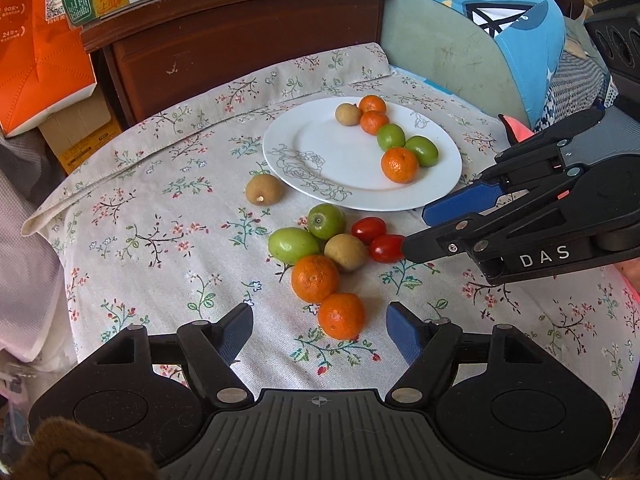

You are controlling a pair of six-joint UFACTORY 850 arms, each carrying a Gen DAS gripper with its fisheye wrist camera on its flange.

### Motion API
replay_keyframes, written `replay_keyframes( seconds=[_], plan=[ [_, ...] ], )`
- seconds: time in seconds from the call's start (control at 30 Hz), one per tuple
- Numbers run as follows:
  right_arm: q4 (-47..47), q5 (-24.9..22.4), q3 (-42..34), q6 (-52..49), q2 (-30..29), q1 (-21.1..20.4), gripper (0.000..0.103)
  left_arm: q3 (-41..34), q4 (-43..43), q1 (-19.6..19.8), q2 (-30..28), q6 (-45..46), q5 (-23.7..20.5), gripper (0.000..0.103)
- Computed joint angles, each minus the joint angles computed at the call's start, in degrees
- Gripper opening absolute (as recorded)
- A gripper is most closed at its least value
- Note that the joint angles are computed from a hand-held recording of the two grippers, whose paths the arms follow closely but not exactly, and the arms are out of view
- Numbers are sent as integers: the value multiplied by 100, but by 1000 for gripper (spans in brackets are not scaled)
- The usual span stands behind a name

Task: Organize fruits
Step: 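Withdraw both open tools from the plate back toward the remaining fruit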

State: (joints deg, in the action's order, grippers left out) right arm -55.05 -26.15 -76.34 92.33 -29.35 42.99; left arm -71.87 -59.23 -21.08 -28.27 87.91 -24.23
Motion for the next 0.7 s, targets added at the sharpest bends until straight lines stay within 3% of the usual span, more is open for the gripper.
replay_keyframes(
  seconds=[0.37,0.7],
  plan=[
    [490,-46,-255,-554,-247,-60,34,-245,836,-56,-234,-1056,-167,74],
    [619,-172,-497,-756,-472,-78,37,-201,514,-77,-272,-855,26,71]
  ],
)
